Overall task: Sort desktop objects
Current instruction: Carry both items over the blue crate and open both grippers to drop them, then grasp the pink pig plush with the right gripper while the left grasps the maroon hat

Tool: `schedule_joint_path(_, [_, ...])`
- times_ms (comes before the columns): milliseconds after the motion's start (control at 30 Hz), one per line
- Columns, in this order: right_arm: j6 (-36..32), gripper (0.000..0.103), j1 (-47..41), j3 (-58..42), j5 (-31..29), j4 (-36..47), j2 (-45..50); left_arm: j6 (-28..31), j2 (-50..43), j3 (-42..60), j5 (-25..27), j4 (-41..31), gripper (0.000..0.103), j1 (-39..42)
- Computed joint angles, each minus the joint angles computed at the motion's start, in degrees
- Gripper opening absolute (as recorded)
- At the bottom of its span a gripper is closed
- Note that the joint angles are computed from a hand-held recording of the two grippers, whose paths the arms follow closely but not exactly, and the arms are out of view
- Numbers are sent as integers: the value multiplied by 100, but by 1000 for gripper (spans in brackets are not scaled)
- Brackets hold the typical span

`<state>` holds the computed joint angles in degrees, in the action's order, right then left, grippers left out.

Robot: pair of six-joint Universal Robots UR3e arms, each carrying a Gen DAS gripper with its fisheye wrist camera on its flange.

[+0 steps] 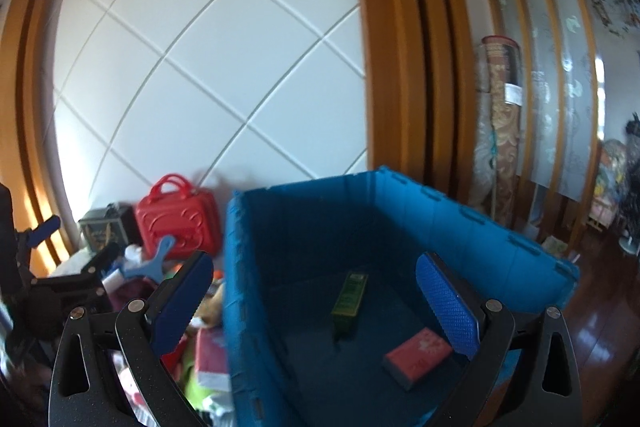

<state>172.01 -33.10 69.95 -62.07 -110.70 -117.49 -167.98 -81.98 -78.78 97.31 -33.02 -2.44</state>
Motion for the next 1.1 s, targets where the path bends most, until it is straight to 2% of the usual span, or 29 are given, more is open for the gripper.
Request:
schedule_joint_path(133, [726, 103, 2302, 101, -1670, -1031, 832, 522, 800, -946, -950, 90, 103, 1757])
schedule_joint_path(233, [1164, 103, 3837, -187, -2811, -1515, 1730, 809, 1127, -1188, -2145, -194, 103, 3359])
schedule_joint_path(333, [1412, 103, 4798, -520, -3331, -1723, 2604, 1131, 1121, -1104, -3122, -591, 103, 4514])
schedule_joint_path(467, [1944, 103, 5548, -999, -3581, -1689, 3752, 1751, 1108, -1408, -4060, -571, 103, 5515])
schedule_joint_path(567, [2338, 103, 5951, -1348, -3693, -1509, 4638, 2133, 788, -1518, -4194, -462, 103, 5640])
schedule_joint_path(667, [2721, 103, 6175, -1687, -3659, -1195, 5488, 2406, 489, -1535, -4083, -487, 103, 5669])
schedule_joint_path(833, [3376, 103, 6424, -2012, -4362, -1202, 6523, 2459, 84, -1710, -3723, -189, 103, 5488])
schedule_joint_path(900, [3541, 103, 6285, -2207, -4050, -1268, 6849, 2525, 9, -1774, -3812, -468, 103, 5370])
schedule_joint_path(967, [3569, 103, 6219, -2966, -3950, -741, 7369, 2506, -149, -1919, -3759, -509, 103, 5084])
schedule_joint_path(1033, [3568, 103, 6216, -2929, -3992, -821, 7397, 2410, -405, -2015, -3673, -516, 103, 4734])
schedule_joint_path(1100, [3503, 103, 6204, -2174, -3969, -1421, 7033, 2141, -781, -1946, -3556, -640, 103, 4363])
